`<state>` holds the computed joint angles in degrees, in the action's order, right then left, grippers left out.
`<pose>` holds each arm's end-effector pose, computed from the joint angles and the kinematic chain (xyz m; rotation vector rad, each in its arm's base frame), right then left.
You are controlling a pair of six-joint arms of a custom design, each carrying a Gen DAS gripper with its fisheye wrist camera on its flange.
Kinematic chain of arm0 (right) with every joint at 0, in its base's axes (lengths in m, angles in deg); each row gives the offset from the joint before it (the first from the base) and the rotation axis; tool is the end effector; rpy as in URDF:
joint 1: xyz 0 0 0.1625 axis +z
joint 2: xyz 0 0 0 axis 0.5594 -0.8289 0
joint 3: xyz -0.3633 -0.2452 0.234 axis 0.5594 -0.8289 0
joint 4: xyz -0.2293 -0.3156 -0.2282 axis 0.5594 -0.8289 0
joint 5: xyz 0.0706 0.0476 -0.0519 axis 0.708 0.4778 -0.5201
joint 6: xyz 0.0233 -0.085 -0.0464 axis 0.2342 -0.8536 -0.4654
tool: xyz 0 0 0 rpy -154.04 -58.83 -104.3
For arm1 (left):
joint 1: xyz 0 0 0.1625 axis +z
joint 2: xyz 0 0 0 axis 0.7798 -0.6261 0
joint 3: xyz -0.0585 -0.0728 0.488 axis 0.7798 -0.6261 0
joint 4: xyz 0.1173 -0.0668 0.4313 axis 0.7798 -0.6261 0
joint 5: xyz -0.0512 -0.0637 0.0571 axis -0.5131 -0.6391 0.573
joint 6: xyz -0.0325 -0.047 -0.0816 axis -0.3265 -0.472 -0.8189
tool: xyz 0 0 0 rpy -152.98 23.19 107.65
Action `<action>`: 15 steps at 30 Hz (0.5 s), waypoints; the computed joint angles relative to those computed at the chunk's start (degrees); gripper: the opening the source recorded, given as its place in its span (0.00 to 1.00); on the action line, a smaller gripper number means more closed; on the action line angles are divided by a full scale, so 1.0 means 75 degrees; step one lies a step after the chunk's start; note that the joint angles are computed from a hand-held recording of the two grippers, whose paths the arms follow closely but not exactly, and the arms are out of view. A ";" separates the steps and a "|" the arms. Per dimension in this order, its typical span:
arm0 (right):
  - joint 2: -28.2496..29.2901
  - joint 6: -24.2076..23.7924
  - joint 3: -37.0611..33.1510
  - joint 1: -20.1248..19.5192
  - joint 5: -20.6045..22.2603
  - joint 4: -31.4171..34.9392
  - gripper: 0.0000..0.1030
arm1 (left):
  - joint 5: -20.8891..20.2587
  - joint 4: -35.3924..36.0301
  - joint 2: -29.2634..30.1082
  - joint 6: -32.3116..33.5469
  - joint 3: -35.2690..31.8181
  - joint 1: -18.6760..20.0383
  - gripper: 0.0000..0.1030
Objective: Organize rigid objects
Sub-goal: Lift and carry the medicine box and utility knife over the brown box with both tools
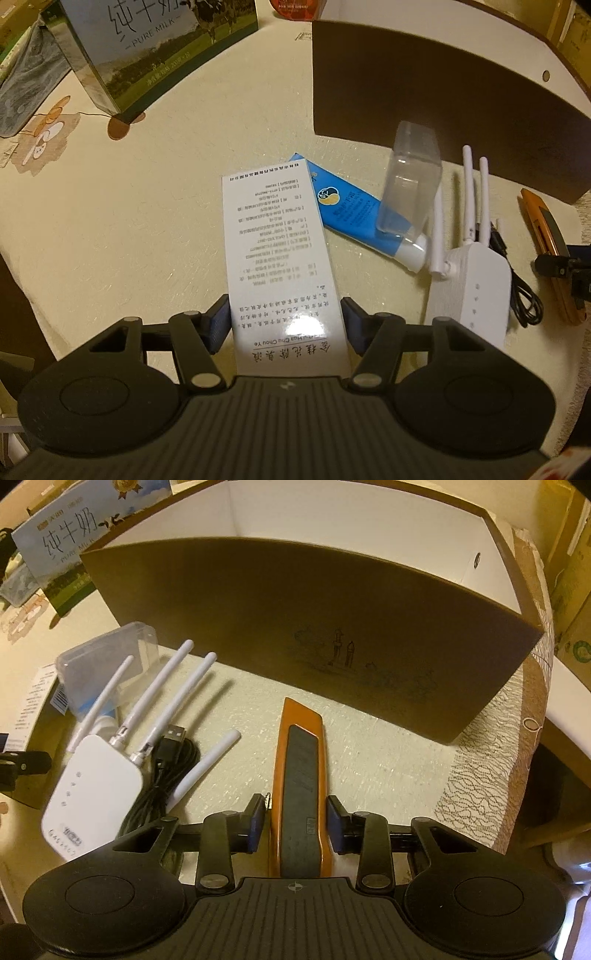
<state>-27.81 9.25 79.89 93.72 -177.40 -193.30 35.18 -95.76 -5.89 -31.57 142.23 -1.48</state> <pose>0.2956 -0.2962 0.0741 -0.3711 -2.2779 0.7944 -0.1411 -0.4668 0.2718 1.0606 2.2461 -0.1142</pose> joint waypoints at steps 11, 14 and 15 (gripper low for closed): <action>-0.0644 0.0791 -0.0243 0.0666 -0.0026 0.1152 0.31 | -0.0177 0.0224 -0.0758 -0.0092 0.0082 -0.0624 0.56; -0.0834 0.1042 -0.0355 0.0817 -0.0079 0.1537 0.31 | -0.0285 0.0325 -0.0877 -0.0057 0.0026 -0.0880 0.56; -0.0907 0.1116 -0.0373 0.0860 -0.0112 0.1628 0.31 | -0.0309 0.0331 -0.0895 -0.0006 0.0003 -0.0957 0.56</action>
<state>-34.61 17.62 77.09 100.17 -178.24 -181.09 32.86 -93.28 -12.61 -31.62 142.25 -8.66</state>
